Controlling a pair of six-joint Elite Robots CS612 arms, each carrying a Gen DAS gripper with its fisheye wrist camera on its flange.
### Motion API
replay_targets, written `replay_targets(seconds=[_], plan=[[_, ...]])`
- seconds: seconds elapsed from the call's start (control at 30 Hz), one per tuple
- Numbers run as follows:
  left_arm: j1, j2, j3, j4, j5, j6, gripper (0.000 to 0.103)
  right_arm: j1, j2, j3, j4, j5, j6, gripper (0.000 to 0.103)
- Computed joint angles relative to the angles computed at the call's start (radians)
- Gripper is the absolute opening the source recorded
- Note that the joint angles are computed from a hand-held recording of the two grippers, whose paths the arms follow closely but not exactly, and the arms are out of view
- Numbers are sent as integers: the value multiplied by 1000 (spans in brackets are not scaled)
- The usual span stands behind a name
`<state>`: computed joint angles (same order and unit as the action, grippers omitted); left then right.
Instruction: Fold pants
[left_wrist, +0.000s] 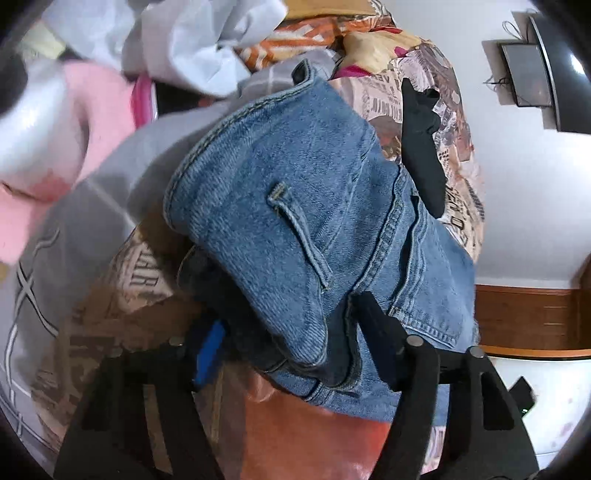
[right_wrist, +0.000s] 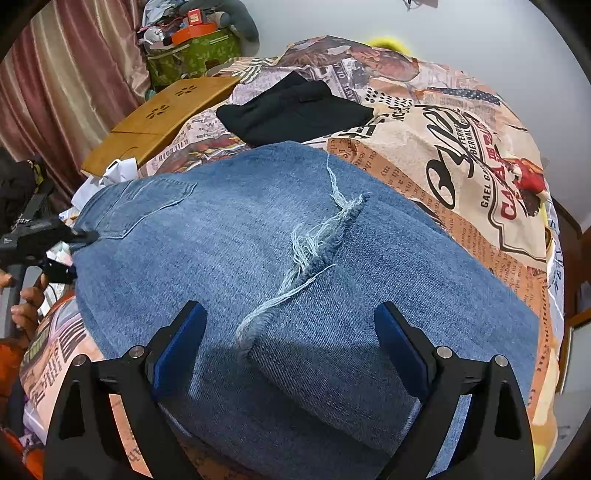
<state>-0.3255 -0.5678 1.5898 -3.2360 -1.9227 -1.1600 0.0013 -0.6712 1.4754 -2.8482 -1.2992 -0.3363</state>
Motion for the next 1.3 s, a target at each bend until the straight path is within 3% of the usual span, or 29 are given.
replay_targets(seconds=[0.1,0.23,0.3,0.4,0.5,0.57,0.63,0.7,0.8,1.03,1.17,1.3], plan=[[-10,-20,14,24,31,24,61,-3,0,0,2,8,4,92],[-10,-13,30,-29,-48,13,62,-3,1,0,0,9,5,93],[-5,11,27,-109,-115,-26,63,-3,1,0,0,9,5,93],[-5,16,18,-111,-102,-34,63,-3,1,0,-1,11,8,94],[-9,18,-8,-69,-44,-5,57,-3,1,1,-3,12,8,94],[-20,5,-25,9,31,53,53,-4,2,0,-3,18,11,94],[-32,-11,-36,73,99,110,45,-7,3,-1,-2,27,14,94],[-51,-29,-49,131,191,184,25,-9,3,-1,0,32,17,94],[-77,-61,-52,195,313,260,19,-11,-2,4,-6,34,25,93],[-108,-133,-42,127,483,423,16,-55,-51,81,-179,131,100,93],[-146,-149,-83,103,606,579,16,-86,-70,112,-222,93,162,93],[-175,-152,-135,17,617,700,16,-120,-76,137,-206,13,229,93]])
